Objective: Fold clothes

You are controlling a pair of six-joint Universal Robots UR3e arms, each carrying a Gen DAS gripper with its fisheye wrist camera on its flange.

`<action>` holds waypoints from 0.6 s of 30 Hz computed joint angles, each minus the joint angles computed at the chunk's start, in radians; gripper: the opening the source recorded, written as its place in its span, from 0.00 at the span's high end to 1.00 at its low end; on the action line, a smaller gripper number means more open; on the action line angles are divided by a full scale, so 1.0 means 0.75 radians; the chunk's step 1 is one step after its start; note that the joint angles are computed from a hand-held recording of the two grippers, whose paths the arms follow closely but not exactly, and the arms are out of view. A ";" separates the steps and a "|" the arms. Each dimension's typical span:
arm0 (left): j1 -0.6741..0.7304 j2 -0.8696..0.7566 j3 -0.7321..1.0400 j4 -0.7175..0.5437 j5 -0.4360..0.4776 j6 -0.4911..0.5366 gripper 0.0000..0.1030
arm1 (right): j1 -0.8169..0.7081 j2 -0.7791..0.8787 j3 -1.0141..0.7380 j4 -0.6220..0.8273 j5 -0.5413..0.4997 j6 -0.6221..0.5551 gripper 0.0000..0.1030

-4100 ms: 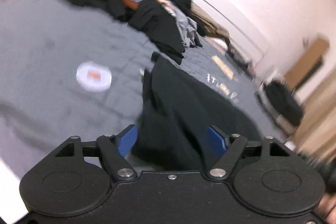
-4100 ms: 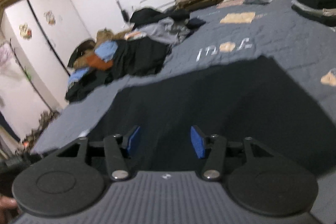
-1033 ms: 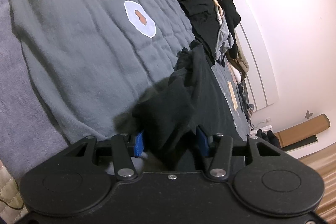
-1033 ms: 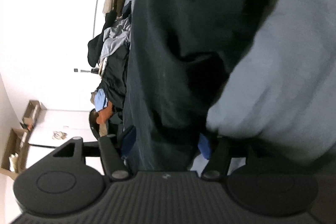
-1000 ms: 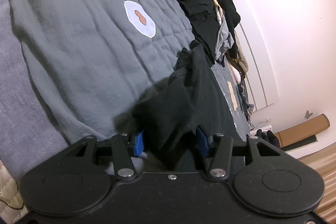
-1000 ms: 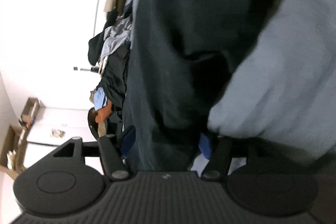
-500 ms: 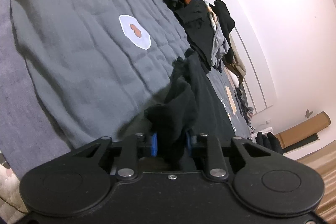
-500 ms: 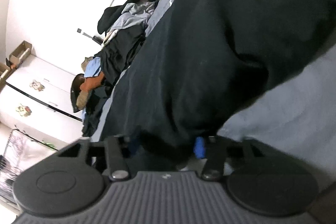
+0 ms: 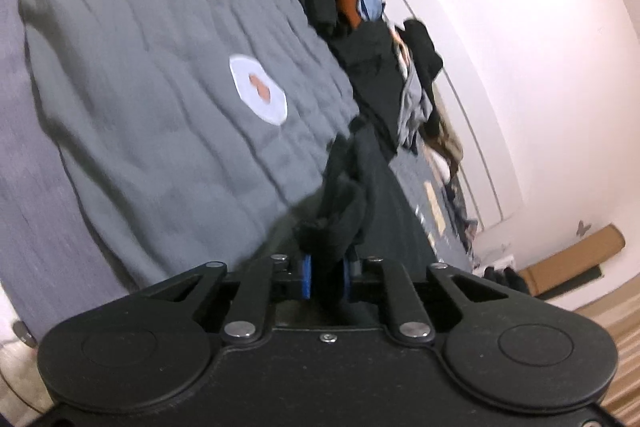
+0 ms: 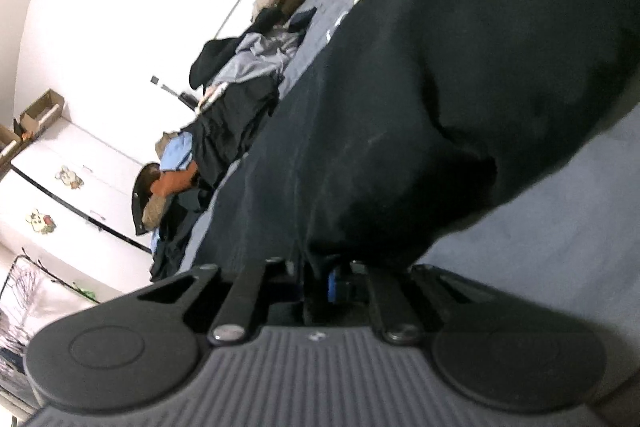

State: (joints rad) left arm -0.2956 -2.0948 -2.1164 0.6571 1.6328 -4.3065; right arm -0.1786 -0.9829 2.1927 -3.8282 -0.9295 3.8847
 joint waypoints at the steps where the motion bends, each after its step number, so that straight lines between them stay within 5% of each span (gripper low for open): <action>1: 0.006 0.006 -0.007 0.004 -0.004 0.001 0.87 | -0.008 -0.007 0.005 -0.001 0.009 0.006 0.91; 6: 0.045 0.063 -0.070 0.018 -0.005 -0.053 0.87 | -0.021 -0.018 0.030 0.010 0.005 -0.015 0.92; 7: 0.011 0.088 -0.072 -0.022 0.115 -0.051 1.00 | -0.018 -0.024 0.037 0.013 -0.021 -0.014 0.93; 9: -0.009 0.143 -0.106 -0.073 0.291 -0.050 1.00 | -0.031 -0.024 0.046 0.024 -0.029 -0.007 0.94; 15: 0.124 0.216 -0.169 -0.085 -0.009 0.118 1.00 | -0.052 -0.045 0.044 0.111 0.021 -0.052 0.93; 18: 0.088 0.255 -0.069 -0.304 -0.017 0.261 1.00 | -0.041 -0.127 0.033 0.256 0.000 -0.111 0.90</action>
